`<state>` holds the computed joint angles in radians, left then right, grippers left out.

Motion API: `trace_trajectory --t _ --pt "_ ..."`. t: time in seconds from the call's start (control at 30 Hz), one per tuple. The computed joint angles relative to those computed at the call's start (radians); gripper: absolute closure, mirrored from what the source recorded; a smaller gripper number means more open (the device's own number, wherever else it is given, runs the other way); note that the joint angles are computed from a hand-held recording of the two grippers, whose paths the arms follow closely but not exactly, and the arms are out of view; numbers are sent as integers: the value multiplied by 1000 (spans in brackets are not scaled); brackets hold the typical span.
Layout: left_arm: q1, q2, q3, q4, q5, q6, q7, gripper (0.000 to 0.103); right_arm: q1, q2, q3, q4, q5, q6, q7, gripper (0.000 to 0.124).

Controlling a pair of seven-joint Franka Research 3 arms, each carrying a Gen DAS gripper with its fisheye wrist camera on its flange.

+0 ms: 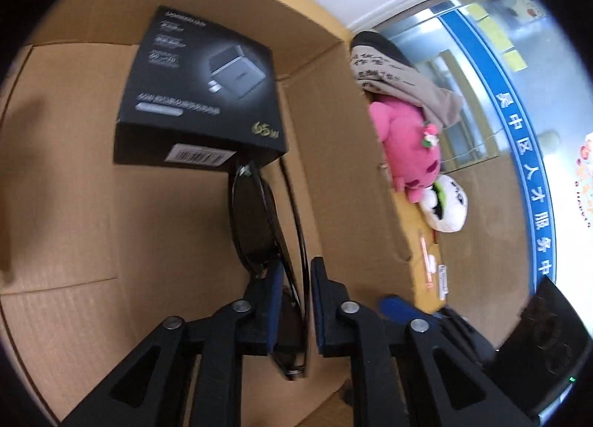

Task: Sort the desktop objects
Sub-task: 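Lower the sunglasses into the cardboard box and open the right gripper, then move the left gripper to the clear phone case and grasp its rim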

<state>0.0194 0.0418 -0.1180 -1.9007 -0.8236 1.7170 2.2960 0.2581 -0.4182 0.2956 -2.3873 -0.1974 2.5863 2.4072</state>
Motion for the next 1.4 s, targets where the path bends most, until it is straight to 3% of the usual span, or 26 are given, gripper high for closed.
trace_trajectory --t 0.03,0.1,0.23,0.3,0.43,0.63,0.77,1.07,1.2,1.4 --pt "1 -16 1 -12 6 2 17 67 -2 -17 9 -8 -11 8 9 40" --pt "1 -67 8 -49 14 21 63 58 -5 -45 33 -12 -32 7 27 33" --pt "2 -196 56 -121 -24 70 163 52 -17 -105 74 -25 -67 15 64 30" --pt "1 -320 90 -207 -53 167 255 45 -30 -133 103 -30 -88 21 91 29" --pt "-9 -587 168 -411 -143 422 433 22 -72 -211 201 -41 -148 9 190 23" --pt "17 -838 228 -627 -149 689 510 22 -102 -269 320 -17 -213 -39 308 21" --pt "27 -916 286 -691 -87 710 465 22 -91 -267 367 19 -244 -112 338 21" --pt "-35 -997 422 -704 66 643 386 22 -28 -264 391 53 -274 -224 416 21" --pt "-39 -1021 411 -740 122 746 337 22 3 -269 379 52 -278 -263 436 21" --pt "-97 -1020 486 -730 207 737 290 22 20 -262 372 56 -305 -277 455 21"
